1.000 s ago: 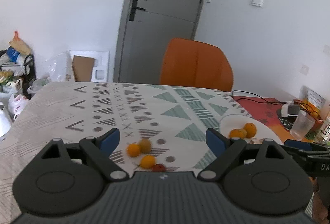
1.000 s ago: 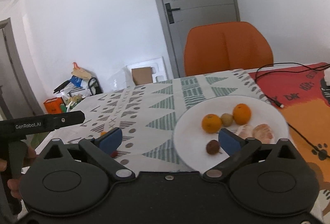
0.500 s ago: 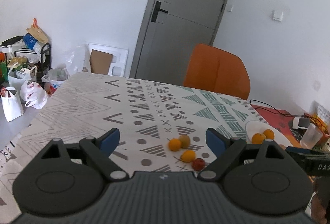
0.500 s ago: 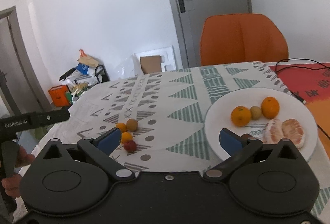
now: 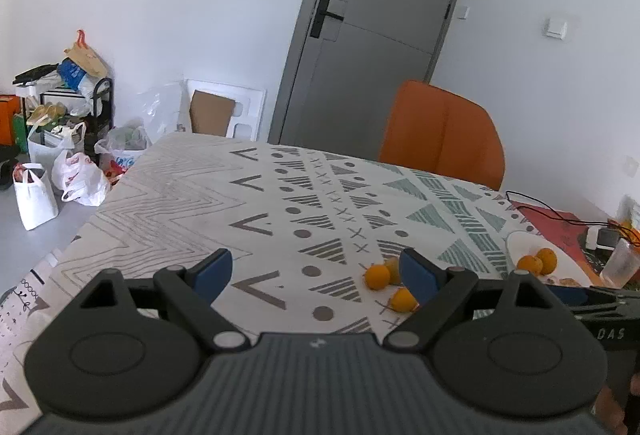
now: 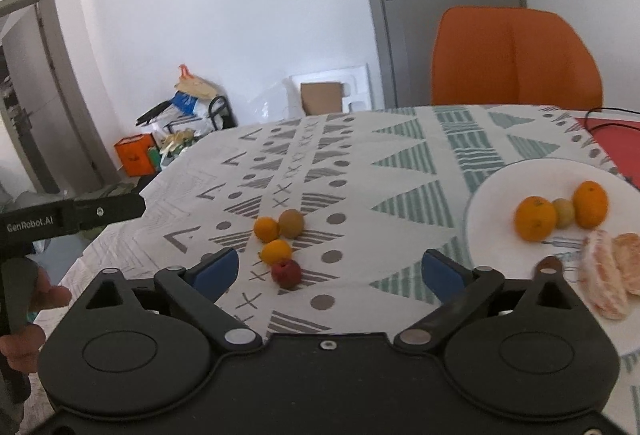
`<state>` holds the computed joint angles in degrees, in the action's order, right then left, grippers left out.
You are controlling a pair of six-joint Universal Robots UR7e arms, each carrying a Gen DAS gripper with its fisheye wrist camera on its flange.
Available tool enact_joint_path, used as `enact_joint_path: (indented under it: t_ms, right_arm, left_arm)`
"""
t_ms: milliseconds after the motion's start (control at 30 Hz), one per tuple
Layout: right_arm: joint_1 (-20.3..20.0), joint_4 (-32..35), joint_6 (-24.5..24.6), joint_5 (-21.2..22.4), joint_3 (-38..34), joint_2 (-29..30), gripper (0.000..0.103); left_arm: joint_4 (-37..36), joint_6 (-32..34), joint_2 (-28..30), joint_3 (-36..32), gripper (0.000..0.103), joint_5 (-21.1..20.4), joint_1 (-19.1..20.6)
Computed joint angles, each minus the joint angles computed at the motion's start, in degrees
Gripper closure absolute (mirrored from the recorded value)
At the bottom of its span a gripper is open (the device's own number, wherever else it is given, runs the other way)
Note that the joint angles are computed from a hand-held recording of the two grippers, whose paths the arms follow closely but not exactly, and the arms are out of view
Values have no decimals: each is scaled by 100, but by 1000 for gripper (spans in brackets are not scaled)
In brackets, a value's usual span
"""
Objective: Organize fruits
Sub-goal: 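Grasp the red apple with the right tool while the left grasps a small orange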
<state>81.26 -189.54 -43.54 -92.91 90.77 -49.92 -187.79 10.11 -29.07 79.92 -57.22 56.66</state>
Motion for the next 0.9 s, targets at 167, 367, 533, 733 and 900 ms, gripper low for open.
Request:
enact_joint_path:
  t_ms: [167, 367, 533, 733, 900]
  right_arm:
    - [25, 248, -17, 31, -242, 212, 11]
    - [58, 428, -103, -16, -452, 447, 18]
    - [60, 663, -129, -19, -654, 602, 37]
    - [22, 749, -170, -83, -692, 603, 81]
    - [-68, 660, -68, -79, -601, 467, 81]
  left_arm:
    - [292, -74, 34, -132, 14, 17, 88]
    - [593, -144, 163, -389, 14, 6, 185]
    - [607, 39, 250, -505, 14, 61, 180]
    - [757, -1, 325, -594, 14, 88, 164]
    - [893, 44, 461, -759, 14, -25, 125]
